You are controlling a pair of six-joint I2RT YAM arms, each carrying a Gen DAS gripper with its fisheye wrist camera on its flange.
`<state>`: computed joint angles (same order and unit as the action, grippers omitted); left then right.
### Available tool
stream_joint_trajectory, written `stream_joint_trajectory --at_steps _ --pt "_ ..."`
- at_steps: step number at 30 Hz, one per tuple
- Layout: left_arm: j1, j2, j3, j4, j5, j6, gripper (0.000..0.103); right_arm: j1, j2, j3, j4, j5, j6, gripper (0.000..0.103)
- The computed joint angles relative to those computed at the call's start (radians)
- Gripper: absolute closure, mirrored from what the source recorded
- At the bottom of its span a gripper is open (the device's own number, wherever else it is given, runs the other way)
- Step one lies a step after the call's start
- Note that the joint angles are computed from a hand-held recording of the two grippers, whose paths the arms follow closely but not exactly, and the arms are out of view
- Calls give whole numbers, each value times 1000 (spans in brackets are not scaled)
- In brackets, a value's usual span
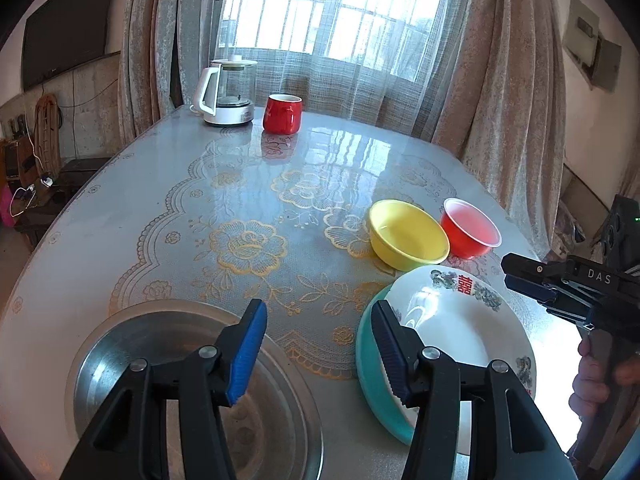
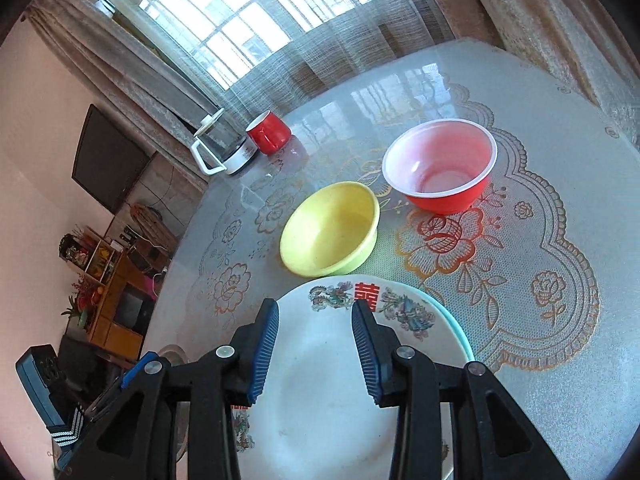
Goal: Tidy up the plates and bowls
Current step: 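Move the right gripper to the yellow bowl and grasp its rim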
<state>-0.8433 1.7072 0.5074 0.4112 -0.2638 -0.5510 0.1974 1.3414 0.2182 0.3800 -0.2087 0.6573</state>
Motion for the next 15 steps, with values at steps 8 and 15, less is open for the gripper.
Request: stream_joint_trajectory --at_steps 8,15 --pt "44 117 198 -132 106 -27 46 -156 147 88 9 -105 -22 64" --pt "102 241 387 -260 214 -59 46 -175 291 178 52 -118 -36 64"
